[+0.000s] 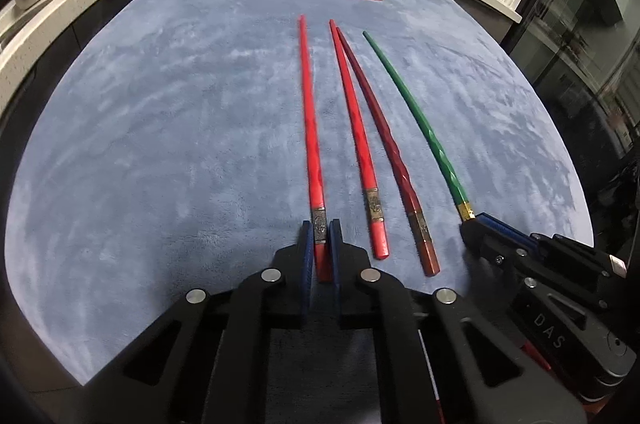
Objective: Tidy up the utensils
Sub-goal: 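Lift both chopsticks and carry them over the pink holder, lowering them in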
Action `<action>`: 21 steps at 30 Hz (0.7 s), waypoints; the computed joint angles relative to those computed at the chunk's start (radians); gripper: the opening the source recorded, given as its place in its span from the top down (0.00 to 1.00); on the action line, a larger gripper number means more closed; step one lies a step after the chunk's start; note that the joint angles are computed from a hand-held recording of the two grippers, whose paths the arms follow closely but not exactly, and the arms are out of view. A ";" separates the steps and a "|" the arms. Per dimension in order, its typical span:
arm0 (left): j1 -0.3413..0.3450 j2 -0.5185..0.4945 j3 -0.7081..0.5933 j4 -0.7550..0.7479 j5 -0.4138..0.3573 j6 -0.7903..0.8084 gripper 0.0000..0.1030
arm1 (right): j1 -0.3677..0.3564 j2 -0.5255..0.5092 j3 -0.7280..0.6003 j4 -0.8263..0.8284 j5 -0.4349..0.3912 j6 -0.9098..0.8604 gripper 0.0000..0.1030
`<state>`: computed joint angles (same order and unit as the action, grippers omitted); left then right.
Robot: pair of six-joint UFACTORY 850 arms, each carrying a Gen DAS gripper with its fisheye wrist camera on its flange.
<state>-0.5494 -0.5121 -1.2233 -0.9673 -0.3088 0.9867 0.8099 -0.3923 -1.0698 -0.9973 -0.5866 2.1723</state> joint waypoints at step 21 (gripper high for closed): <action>0.017 0.017 0.013 -0.088 -0.029 0.079 0.93 | 0.007 0.011 0.007 -0.016 -0.004 0.022 0.93</action>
<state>-0.5325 -0.4955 -1.2099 -1.0549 -0.3379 1.0658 0.8167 -0.3813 -1.0630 -1.0131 -0.5905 2.1945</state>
